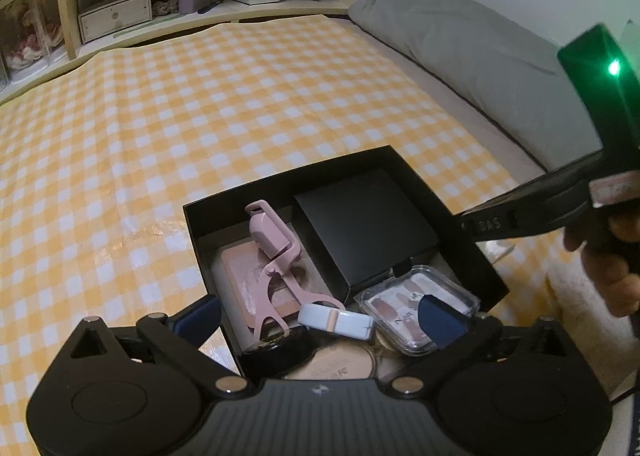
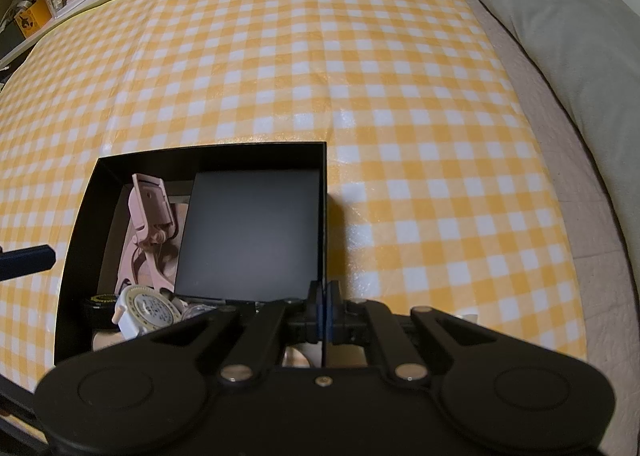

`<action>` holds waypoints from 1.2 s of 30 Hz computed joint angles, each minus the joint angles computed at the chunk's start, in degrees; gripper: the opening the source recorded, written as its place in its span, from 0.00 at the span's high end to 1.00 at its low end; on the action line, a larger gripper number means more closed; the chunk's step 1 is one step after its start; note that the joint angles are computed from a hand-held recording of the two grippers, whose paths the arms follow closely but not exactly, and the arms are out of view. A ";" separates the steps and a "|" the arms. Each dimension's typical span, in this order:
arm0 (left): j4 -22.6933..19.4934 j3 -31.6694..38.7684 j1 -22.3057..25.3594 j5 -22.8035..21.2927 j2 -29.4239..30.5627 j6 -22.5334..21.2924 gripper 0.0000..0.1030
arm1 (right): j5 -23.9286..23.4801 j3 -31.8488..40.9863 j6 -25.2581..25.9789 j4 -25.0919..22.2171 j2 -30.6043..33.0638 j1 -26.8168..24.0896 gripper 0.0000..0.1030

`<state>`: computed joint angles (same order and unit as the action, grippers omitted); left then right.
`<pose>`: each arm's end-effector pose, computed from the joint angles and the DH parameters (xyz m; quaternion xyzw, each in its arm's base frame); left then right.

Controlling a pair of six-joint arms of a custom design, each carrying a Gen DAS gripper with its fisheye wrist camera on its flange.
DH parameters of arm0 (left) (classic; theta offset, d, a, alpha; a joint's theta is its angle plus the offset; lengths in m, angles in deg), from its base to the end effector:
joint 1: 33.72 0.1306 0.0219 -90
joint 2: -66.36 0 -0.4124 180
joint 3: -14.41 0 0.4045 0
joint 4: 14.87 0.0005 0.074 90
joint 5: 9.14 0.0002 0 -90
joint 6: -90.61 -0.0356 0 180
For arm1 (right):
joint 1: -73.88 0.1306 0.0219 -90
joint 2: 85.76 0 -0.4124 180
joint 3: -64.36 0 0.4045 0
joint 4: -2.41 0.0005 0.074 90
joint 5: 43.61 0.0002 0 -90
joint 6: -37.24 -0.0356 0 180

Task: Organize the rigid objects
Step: 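Carry the tape measure into the tray and open the left gripper, then lower the tray onto the cloth with the right gripper while withdrawing the left gripper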

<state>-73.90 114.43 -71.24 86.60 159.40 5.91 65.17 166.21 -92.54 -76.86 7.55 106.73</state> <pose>0.4039 -0.3153 0.5052 0.2777 0.9029 -0.1626 0.2851 0.4106 0.2509 0.5006 0.0860 0.9693 -0.0318 0.2283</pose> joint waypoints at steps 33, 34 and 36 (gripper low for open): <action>-8.29 1.07 -1.86 -16.16 -9.09 13.60 0.00 | 3.62 7.57 -3.65 -5.85 -2.63 2.59 0.82; -8.05 0.73 -2.05 -16.51 -9.62 13.68 0.00 | 3.89 7.97 -3.47 -5.93 -3.20 3.01 0.78; -7.47 -0.02 -2.31 -17.19 -10.74 13.85 0.00 | 4.97 8.92 -3.42 -6.59 -4.08 4.12 0.69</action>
<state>-81.37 114.41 -73.55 69.41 148.66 19.76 70.13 175.13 -95.96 -83.45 3.47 110.85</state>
